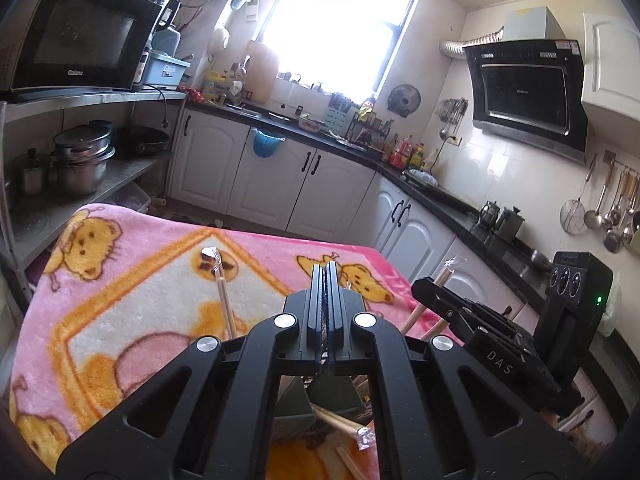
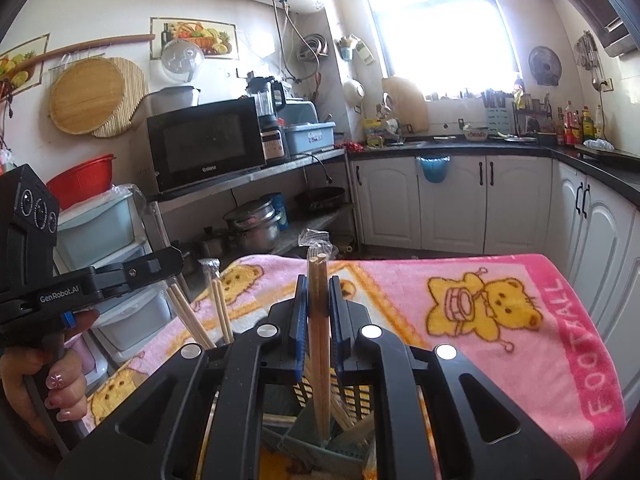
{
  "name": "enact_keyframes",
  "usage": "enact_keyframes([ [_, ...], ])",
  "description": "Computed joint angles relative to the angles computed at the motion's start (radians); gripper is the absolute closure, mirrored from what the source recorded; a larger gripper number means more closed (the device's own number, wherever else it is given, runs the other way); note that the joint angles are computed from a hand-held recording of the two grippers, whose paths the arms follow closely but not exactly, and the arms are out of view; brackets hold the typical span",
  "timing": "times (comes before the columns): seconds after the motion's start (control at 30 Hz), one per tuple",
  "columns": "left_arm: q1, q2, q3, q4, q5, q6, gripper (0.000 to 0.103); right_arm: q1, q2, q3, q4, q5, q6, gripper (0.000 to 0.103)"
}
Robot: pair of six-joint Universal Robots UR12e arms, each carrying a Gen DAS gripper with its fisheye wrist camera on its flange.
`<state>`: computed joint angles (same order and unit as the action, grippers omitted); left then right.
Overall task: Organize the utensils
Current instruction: 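Lower the chopsticks into the caddy and open the right then left tool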
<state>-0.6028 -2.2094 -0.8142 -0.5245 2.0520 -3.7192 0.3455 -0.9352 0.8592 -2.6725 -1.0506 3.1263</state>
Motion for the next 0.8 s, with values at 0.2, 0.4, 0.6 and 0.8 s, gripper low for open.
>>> enact_keyframes([
  [0.2,0.001,0.011,-0.02,-0.019,-0.002,-0.019,0.103,-0.004,-0.02,0.028,0.028,-0.021,-0.012,0.086],
  [0.4,-0.001,0.025,-0.045,-0.034,0.008,-0.039,0.103,-0.012,-0.047,0.073,0.029,-0.034,-0.016,0.073],
  [0.6,-0.004,0.035,-0.06,-0.039,0.02,-0.054,0.103,-0.018,-0.072,0.11,0.029,-0.04,-0.024,0.065],
  [0.8,-0.009,0.046,-0.073,-0.045,0.047,-0.065,0.1,-0.024,-0.098,0.143,0.036,-0.048,-0.043,0.059],
])
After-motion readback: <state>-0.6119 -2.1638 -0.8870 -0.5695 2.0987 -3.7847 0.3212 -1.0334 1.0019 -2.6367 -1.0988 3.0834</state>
